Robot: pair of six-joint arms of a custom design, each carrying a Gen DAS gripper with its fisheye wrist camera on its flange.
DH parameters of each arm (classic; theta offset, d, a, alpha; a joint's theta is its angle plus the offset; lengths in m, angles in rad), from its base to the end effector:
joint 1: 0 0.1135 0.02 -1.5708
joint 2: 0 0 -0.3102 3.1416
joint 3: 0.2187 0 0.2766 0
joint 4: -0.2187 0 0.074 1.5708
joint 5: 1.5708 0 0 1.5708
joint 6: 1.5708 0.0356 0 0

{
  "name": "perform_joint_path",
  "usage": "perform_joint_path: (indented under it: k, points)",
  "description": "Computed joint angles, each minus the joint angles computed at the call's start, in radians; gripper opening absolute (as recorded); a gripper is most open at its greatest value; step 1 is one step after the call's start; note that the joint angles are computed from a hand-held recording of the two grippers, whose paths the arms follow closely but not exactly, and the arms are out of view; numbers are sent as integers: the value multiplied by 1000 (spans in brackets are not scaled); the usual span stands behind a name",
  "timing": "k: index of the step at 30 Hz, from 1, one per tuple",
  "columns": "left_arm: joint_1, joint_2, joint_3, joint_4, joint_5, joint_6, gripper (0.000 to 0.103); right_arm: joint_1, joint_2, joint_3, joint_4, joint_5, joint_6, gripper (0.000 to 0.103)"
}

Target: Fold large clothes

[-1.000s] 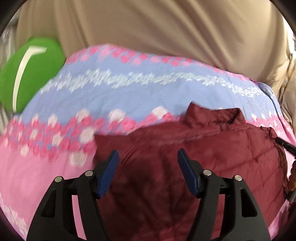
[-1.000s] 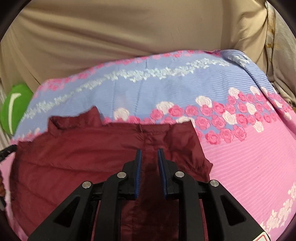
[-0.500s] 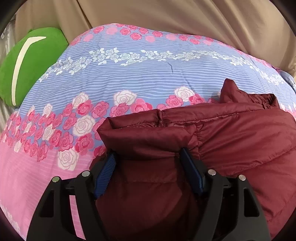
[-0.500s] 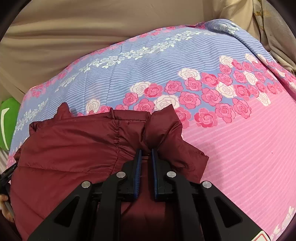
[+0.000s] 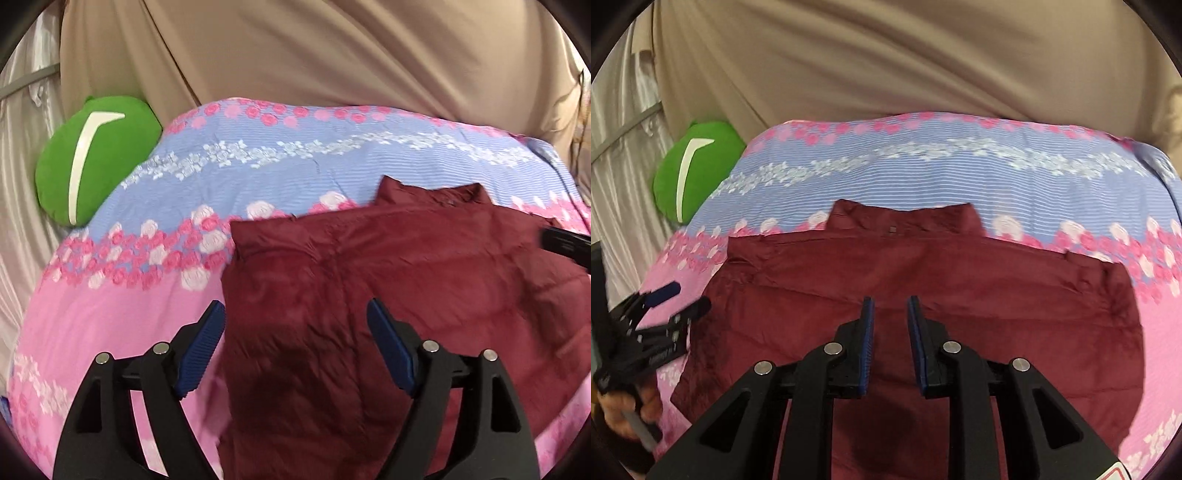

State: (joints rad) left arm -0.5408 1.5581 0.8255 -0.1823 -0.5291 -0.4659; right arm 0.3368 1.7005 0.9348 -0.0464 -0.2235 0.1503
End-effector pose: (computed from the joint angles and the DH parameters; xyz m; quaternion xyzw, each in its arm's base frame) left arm 0.2843 -0.1498 0.2047 -0.0499 0.9163 0.0669 0.3917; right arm 0.3477 0.1301 0.1983 -0.1271 0.9153 0.1893 0.3322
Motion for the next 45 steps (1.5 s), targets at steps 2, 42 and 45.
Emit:
perform_joint_path:
  k: [2,42,45]
  points:
    - [-22,-15,-18,-4,-2,-25,77,24,50,58,-29,-23,39,21]
    - [142,55,-173,142,234,-135,90,51,365,334,-72,-7,83,13]
    - [143,57,-179,154,231,-132,91,51,451,423,-124,-21,91,8]
